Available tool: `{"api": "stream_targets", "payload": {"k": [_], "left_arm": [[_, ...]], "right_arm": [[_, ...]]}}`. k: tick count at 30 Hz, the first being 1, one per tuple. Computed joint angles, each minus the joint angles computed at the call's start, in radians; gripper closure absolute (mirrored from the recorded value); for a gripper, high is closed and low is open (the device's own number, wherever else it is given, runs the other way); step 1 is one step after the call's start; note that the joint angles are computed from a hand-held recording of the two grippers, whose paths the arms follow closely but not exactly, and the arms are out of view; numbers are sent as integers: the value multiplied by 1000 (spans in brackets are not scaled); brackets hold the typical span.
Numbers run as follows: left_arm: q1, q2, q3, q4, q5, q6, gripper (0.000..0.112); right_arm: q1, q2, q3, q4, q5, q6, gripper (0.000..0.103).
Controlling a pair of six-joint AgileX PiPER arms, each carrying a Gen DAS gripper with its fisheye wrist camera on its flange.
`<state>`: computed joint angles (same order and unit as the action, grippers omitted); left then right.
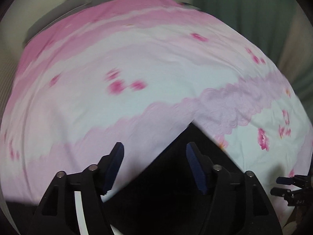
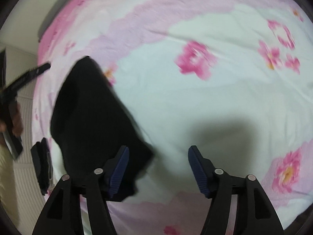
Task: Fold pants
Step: 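Close both grippers on opposite sides of the folded black shorts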
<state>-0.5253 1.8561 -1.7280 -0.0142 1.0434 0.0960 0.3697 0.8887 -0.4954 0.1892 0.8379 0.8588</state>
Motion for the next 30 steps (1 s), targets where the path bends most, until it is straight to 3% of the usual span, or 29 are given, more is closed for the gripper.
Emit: {"api": "stream_targets", "payload": {"k": [6, 12, 18, 23, 30], "left_arm": [[193, -294, 401, -53, -71, -43, 46], [382, -406, 639, -236, -139, 46, 46], [503, -319, 753, -523, -222, 258, 46], [543, -217, 769, -665, -259, 419, 46], [594, -84, 723, -855, -204, 656, 47]], "right_arm": [[81, 107, -98, -38, -61, -37, 38], [61, 315, -252, 6, -116, -318, 38], [18, 488, -397, 36, -139, -524, 38], [2, 608, -467, 83, -169, -667, 38], [-13, 713, -480, 161, -229, -796, 38]]}}
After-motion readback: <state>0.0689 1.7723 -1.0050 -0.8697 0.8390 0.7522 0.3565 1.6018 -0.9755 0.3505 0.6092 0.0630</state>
